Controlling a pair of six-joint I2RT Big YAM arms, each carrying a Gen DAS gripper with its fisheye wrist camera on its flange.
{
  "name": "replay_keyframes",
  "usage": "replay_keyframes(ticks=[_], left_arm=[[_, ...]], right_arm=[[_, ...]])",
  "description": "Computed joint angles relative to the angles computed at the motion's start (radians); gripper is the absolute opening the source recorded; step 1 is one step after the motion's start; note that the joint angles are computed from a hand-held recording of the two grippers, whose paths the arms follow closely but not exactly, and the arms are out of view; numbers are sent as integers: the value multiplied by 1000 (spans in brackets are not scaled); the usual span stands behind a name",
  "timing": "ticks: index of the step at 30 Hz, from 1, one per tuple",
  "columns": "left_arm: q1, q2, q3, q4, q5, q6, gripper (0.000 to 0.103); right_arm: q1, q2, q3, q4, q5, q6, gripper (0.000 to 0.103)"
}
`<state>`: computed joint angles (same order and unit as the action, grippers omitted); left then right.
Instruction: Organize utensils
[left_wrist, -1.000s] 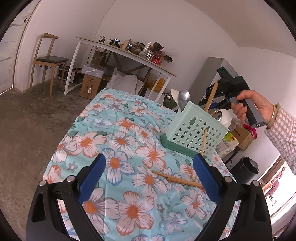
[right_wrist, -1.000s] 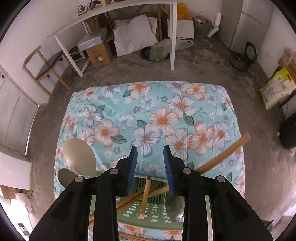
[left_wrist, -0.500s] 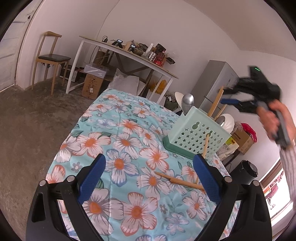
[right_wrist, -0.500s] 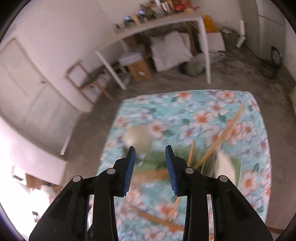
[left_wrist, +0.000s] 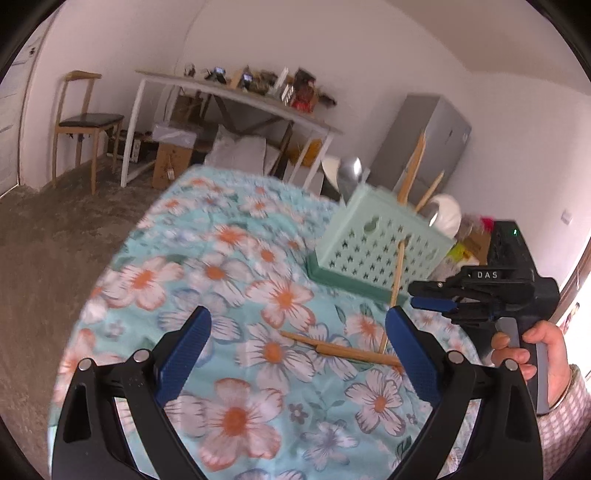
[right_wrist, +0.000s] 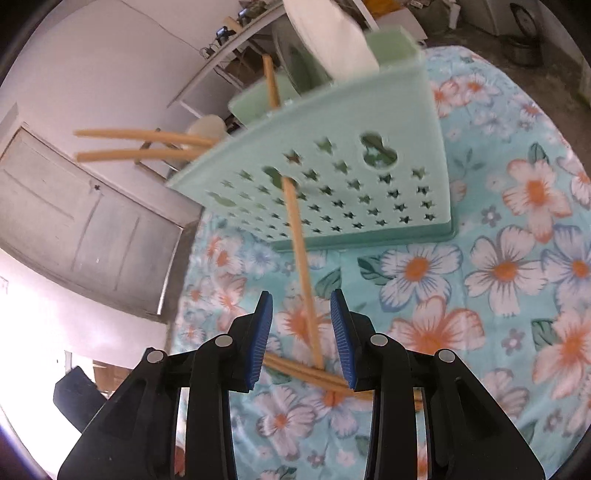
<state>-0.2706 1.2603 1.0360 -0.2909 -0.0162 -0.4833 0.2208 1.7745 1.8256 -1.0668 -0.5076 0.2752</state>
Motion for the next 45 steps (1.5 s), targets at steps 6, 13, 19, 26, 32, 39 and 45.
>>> replay_keyframes(ticks=[6, 13, 19, 26, 32, 39, 45], left_arm=[[-35, 152, 133, -79, -9, 36, 93], [-33, 246, 206, -182, -19, 26, 93], [-40, 251, 205, -193, -40, 37, 93], [-42, 256, 210, -203, -45, 40, 93], [-38, 254, 205, -187, -30, 30, 93], [-27, 242, 183, -153, 0, 12, 93], [-29, 241, 182, -156, -6, 15, 93]], right_arm=[[1, 14, -59, 82, -53, 23, 32], [-23, 26, -99, 132, -154, 27, 8], [-44, 3, -130, 177, -217, 30, 7], [-63, -47, -169, 156, -260, -18, 6], [-56, -83, -210, 128, -260, -50, 5], [-45, -151, -325, 81, -256, -93, 5], [-50, -233, -427, 20, -212, -144, 5]])
